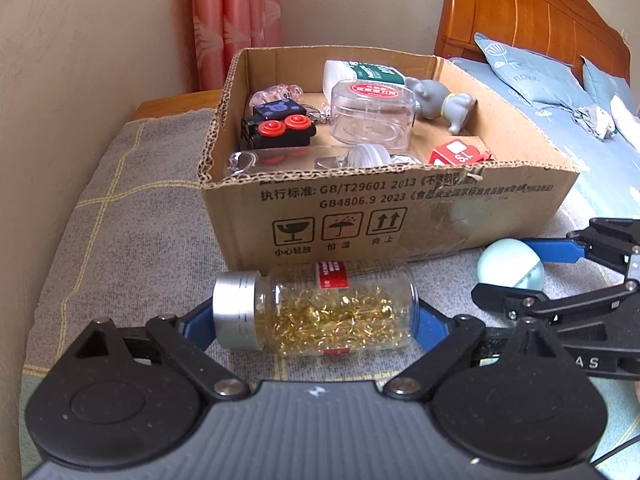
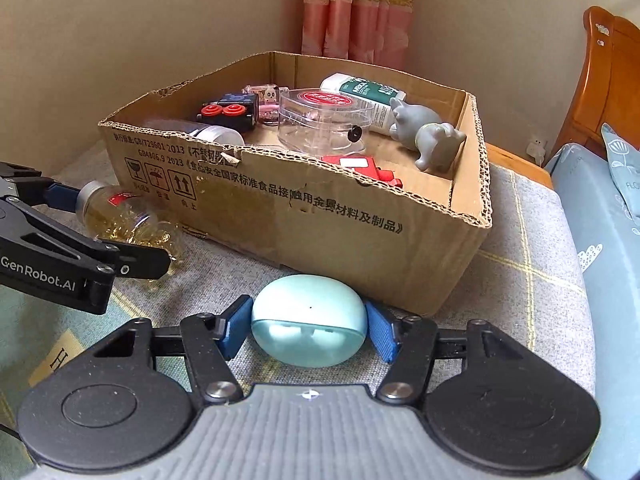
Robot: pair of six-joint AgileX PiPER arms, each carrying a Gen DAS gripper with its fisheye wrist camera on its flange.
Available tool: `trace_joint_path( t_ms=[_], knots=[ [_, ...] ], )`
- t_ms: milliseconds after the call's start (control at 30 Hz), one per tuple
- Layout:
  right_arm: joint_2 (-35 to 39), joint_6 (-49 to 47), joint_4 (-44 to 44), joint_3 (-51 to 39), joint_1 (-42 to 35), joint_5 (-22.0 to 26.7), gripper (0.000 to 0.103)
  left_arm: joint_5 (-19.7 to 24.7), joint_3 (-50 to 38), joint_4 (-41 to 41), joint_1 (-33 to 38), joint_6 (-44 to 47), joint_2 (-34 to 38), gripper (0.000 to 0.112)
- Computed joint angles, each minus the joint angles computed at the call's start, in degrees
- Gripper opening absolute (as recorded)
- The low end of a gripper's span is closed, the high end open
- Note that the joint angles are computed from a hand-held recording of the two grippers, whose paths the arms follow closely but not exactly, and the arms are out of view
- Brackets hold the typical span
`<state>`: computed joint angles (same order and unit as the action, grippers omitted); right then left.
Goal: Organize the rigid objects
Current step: 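Grasp the gold capsule bottle with the left gripper while the right gripper grasps the mint egg case, then drop the capsule bottle into the box with the left gripper while the right drops the mint case in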
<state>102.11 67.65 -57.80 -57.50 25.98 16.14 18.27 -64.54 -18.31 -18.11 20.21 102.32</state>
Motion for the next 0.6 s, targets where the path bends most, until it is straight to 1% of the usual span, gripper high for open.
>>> trace_joint_path(
  t_ms=[67, 133, 233, 300, 367, 467, 533, 600],
  knots=[
    [-0.5, -3.1, 2.4, 0.1, 0.0, 0.3, 0.066, 1.0, 0.1, -1.6, 0.5, 1.7, -0.5, 0.094],
    [-1.5, -8.0, 6.9, 0.5, -0.4, -0.1, 0.066, 2.5, 0.2, -2.9, 1.0, 3.5, -1.3, 0.094],
    [-3.5, -17.4, 15.2, 1.2, -1.0, -0.4, 0.066, 4.2, 0.9, -2.9, 1.1, 4.6, -3.4, 0.094],
    [-5.1, -25.6, 22.7, 1.7, -1.6, -0.2, 0.066, 5.2, 1.2, -2.3, 1.0, 5.0, -5.0, 0.094],
    [-6.7, -31.2, 27.8, 2.1, -1.9, 0.4, 0.066, 6.5, 1.2, -0.7, 0.7, 4.5, -6.7, 0.094],
    [-9.0, -40.3, 35.8, 2.4, -2.2, 1.8, 0.065, 8.8, 0.3, -0.8, 0.6, 5.6, -8.9, 0.094],
    [-10.4, -44.1, 38.9, 2.6, -2.1, 2.8, 0.065, 10.6, -1.1, -0.5, 0.2, 5.7, -9.8, 0.094],
    [-12.0, -45.5, 39.4, 2.7, -1.8, 4.0, 0.065, 11.6, -2.5, 0.2, -0.4, 5.6, -10.5, 0.094]
  ],
)
